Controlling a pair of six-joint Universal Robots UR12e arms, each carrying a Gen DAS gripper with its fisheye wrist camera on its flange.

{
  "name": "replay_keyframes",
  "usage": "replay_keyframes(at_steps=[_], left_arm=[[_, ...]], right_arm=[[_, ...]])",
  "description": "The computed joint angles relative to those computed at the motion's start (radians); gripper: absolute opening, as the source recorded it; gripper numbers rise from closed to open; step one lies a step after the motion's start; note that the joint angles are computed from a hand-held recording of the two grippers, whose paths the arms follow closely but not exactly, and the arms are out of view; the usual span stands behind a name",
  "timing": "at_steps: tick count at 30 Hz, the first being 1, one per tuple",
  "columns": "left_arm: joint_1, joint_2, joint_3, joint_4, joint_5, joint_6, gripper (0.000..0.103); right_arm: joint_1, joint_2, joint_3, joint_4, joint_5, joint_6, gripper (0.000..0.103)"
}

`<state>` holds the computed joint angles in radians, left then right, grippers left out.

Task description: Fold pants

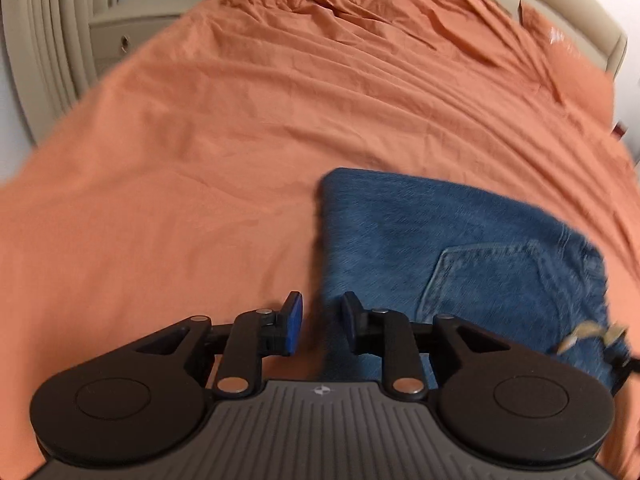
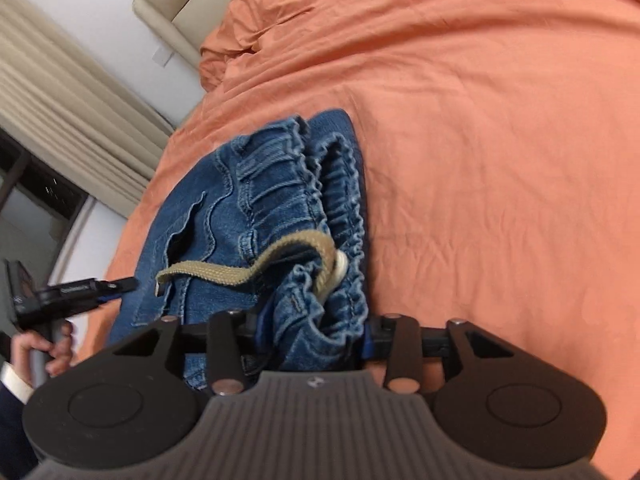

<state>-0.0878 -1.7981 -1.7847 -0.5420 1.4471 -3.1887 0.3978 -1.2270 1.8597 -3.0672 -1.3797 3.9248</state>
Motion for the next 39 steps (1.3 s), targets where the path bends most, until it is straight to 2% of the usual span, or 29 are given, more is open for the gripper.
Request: replay_keyframes(at_steps=[1,3,7,8,9,12,15,18,21,27,30,35,37,38,39], left_arm=[[-0.005,0.014,-0.002,-0.017,0.043,0.018,0.028],[-0.008,0.05,-0.019,-0.03,0.084,0.053,0.027],[-0.015,0.119,-0.064,-0.015,0.077,0.092,0.027],[-0.028,0.129,-0.075,0.002,0.086,0.097,0.027],[-0.038,0.137,-0.091,0.028,0.084,0.106,0.028],[-0.081,0.134,-0.123,0.101,0.112,0.09,0.027],[-0.101,0.12,-0.15,0.126,0.133,0.081,0.023],[-0.103,0.11,-0.177,0.138,0.145,0.062,0.02],[-0.094,0.107,-0.194,0.139,0.144,0.04,0.02],[-0.091,0.095,-0.204,0.126,0.157,0.031,0.02],[-0.097,0.083,-0.193,0.121,0.177,0.037,0.02],[-0.114,0.091,-0.173,0.093,0.225,0.045,0.021],[-0.127,0.104,-0.17,0.092,0.256,0.038,0.021],[-0.133,0.113,-0.172,0.1,0.263,0.042,0.021],[-0.138,0.124,-0.174,0.111,0.268,0.049,0.021]], right_arm=[[0.007,-0.01,-0.003,0.02,-0.029,-0.033,0.045],[0.021,-0.033,-0.005,0.054,-0.097,-0.113,0.048],[0.049,-0.07,-0.004,0.058,-0.23,-0.247,0.047],[0.056,-0.071,-0.011,0.052,-0.247,-0.279,0.046],[0.063,-0.068,-0.019,0.046,-0.258,-0.308,0.039],[0.077,-0.048,-0.047,0.039,-0.254,-0.36,0.03],[0.098,-0.024,-0.082,0.09,-0.296,-0.4,0.03],[0.112,-0.013,-0.088,0.128,-0.332,-0.411,0.029],[0.119,0.001,-0.086,0.127,-0.352,-0.42,0.028],[0.13,0.026,-0.065,0.08,-0.38,-0.453,0.028],[0.119,0.031,-0.061,0.068,-0.356,-0.428,0.027],[0.108,0.02,-0.088,0.147,-0.32,-0.413,0.028],[0.103,0.009,-0.101,0.185,-0.304,-0.409,0.03],[0.101,0.001,-0.106,0.2,-0.298,-0.403,0.035],[0.1,-0.008,-0.11,0.21,-0.298,-0.396,0.045]])
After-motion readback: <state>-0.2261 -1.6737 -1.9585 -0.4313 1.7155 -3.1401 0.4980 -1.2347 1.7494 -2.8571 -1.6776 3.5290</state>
